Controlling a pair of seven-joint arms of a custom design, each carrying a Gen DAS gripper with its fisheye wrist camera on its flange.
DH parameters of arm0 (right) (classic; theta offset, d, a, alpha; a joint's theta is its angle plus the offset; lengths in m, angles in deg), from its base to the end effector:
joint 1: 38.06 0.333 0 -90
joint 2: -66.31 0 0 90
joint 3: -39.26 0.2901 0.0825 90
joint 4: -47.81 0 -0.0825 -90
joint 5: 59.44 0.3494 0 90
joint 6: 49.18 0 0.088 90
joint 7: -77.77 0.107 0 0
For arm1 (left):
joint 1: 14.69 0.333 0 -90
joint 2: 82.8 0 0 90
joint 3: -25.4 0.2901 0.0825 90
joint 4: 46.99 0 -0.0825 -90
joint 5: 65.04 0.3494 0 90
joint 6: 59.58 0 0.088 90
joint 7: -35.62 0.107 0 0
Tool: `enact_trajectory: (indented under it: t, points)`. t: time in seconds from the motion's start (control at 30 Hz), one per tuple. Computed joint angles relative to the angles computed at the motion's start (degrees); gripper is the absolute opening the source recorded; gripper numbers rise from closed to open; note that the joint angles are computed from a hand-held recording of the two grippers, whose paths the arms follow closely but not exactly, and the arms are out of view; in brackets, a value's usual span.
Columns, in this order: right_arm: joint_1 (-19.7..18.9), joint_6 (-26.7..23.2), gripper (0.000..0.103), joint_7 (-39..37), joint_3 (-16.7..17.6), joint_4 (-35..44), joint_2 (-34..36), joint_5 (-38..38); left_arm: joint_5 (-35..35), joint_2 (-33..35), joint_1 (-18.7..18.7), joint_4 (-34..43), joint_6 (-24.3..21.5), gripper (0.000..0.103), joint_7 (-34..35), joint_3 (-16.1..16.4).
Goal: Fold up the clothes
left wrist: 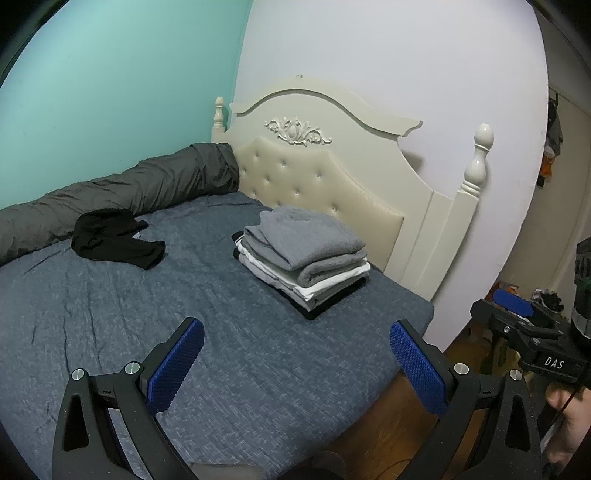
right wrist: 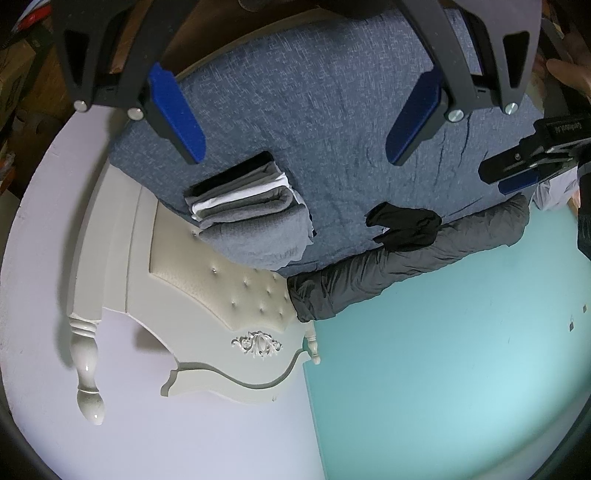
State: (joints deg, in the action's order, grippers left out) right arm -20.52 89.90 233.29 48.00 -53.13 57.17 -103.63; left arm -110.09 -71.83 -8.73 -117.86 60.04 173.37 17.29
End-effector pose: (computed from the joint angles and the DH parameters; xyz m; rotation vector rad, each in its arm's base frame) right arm 0.4695 0.2377 0.6961 -1.3107 1.7737 -0.8816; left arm 0.6014 -0.0458 0.7190 -1.0724 2.2937 -1.3713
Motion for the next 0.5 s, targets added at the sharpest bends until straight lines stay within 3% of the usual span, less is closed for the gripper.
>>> enact_trajectory:
  t: [0.5]
  points:
    - [-0.02,-0.09,0.099,0.13,-0.1,-0.71,0.01,0.57,-0.97,-1.54,-0.34,-2.8,2.05,0.103,1.72,0.3]
